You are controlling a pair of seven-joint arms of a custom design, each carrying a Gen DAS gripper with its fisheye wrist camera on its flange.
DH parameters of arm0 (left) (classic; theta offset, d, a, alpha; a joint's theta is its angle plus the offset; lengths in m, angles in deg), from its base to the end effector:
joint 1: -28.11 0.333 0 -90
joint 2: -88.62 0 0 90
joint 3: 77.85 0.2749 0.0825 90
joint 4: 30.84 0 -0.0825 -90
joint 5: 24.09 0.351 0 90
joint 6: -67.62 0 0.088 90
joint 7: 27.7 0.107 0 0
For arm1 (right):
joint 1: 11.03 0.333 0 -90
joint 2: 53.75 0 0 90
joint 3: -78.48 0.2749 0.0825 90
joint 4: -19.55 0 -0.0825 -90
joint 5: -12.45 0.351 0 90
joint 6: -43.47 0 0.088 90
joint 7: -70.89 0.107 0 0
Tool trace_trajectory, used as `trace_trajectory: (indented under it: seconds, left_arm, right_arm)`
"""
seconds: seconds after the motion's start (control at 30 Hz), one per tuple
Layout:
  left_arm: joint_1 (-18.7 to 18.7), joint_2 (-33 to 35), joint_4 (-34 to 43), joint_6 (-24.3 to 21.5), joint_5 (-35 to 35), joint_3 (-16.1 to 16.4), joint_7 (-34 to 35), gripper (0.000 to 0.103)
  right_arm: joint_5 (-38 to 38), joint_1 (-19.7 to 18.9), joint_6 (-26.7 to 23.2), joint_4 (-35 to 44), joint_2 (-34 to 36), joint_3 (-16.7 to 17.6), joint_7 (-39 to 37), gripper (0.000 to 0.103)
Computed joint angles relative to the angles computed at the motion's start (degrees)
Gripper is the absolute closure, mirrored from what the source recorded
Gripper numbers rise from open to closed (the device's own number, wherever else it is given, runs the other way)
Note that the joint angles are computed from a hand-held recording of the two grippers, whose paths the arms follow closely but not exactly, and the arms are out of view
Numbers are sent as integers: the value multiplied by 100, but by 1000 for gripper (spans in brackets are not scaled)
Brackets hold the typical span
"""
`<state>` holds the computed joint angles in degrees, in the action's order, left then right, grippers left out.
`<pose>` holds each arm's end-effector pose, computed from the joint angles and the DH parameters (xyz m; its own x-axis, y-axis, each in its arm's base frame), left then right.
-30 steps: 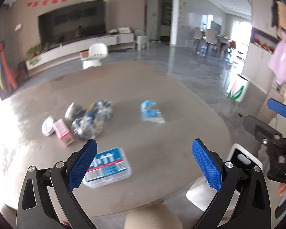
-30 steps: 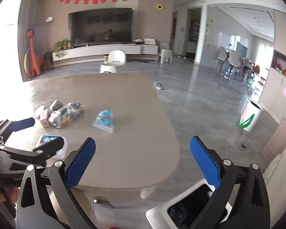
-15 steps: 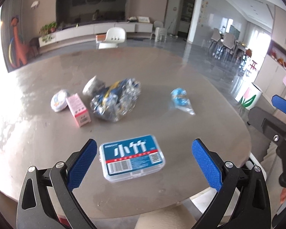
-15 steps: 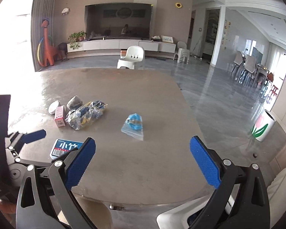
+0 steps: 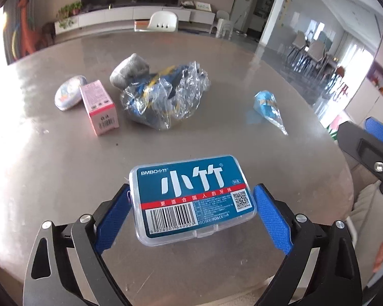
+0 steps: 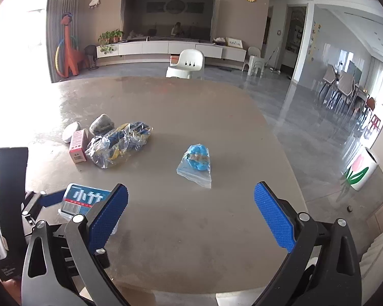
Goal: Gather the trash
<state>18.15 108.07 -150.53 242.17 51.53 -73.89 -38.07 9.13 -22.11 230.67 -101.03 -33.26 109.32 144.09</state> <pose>0.5398 -0.1331 0.2777 0.2761 -0.9438 0.1820 -0.7152 -0.3282 -0.6171 0.5657 0.1867 0.3584 0.5216 -0.8493 0.0814 -0.5202 -0.3923 -0.7586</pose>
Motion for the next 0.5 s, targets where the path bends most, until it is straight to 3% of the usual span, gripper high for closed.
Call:
trace_trajectory:
  seconds: [0.13,0.23,0.5]
  left_arm:
    - [77,81,95,296,429,86,-132,12]
    - [116,-36,14,239,534,133,-302,12]
    - [382,-713,-248,-729,1373,-194,-789,12]
  right_arm:
    - [41,395,-127,322,221,-359,-18,4]
    - [107,660,-189,538,385,-579,-66,4]
    - [338,1517,-612,1783,1284,-1309,-123,4]
